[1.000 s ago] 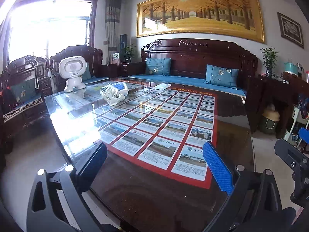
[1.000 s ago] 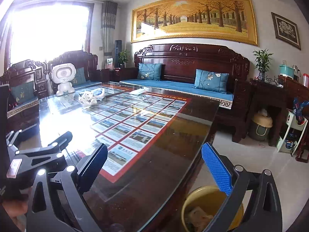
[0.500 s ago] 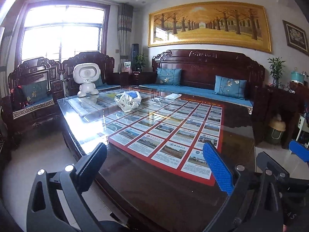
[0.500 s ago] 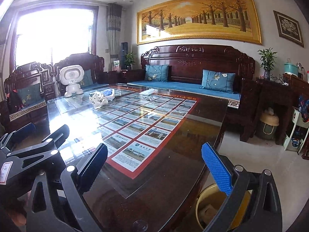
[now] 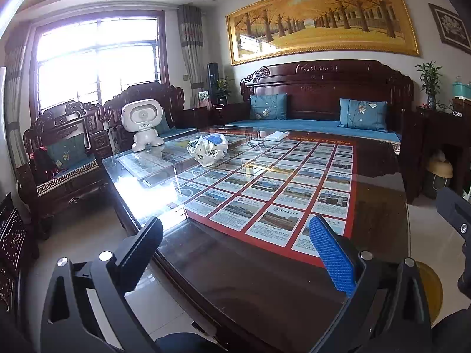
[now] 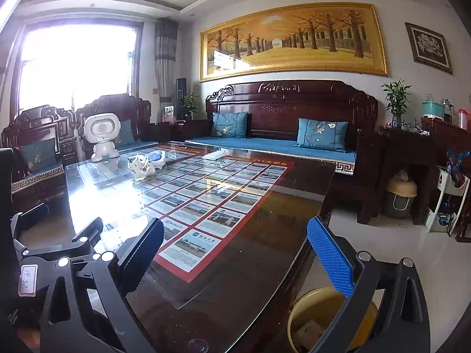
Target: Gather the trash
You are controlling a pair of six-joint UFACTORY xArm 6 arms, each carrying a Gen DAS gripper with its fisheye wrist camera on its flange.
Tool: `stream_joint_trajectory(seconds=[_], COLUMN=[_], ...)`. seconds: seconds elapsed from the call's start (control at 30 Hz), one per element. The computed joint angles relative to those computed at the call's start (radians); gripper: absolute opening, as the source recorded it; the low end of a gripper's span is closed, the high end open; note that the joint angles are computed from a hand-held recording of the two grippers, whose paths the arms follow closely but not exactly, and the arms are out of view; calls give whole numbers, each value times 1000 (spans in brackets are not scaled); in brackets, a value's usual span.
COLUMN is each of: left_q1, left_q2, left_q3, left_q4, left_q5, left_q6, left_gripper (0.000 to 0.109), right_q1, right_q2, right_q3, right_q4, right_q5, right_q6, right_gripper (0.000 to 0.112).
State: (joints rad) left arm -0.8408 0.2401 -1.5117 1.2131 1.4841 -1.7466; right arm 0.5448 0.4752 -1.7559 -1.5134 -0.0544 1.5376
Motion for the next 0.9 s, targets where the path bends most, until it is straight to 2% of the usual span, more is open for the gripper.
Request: stream_joint_trajectory(seconds=[0.1, 0.33, 0.7, 0.8, 0.9], left_q1=[3, 12, 18, 21, 22], left_q2=[-5, -23, -26, -28, -27], left_q3=[4, 24, 21, 25, 25], left_q4=[-3, -10, -16, -14, -11], left_q5=[-10, -34, -45, -61, -60], left_q6=[-5, -21, -24, -21, -25], left_gripper=[99, 99, 99, 99, 99], right_q1=[-3, 0, 1, 5, 3], right_q2=[0, 6, 13, 21, 27], right_q3=[-5, 18, 23, 27, 19], right_q4=[-36, 106, 164, 256, 246], right_q5=[1, -14, -11, -15, -20], right_q6=[45, -107, -157, -252, -236], right_gripper=[95, 95, 95, 95, 95])
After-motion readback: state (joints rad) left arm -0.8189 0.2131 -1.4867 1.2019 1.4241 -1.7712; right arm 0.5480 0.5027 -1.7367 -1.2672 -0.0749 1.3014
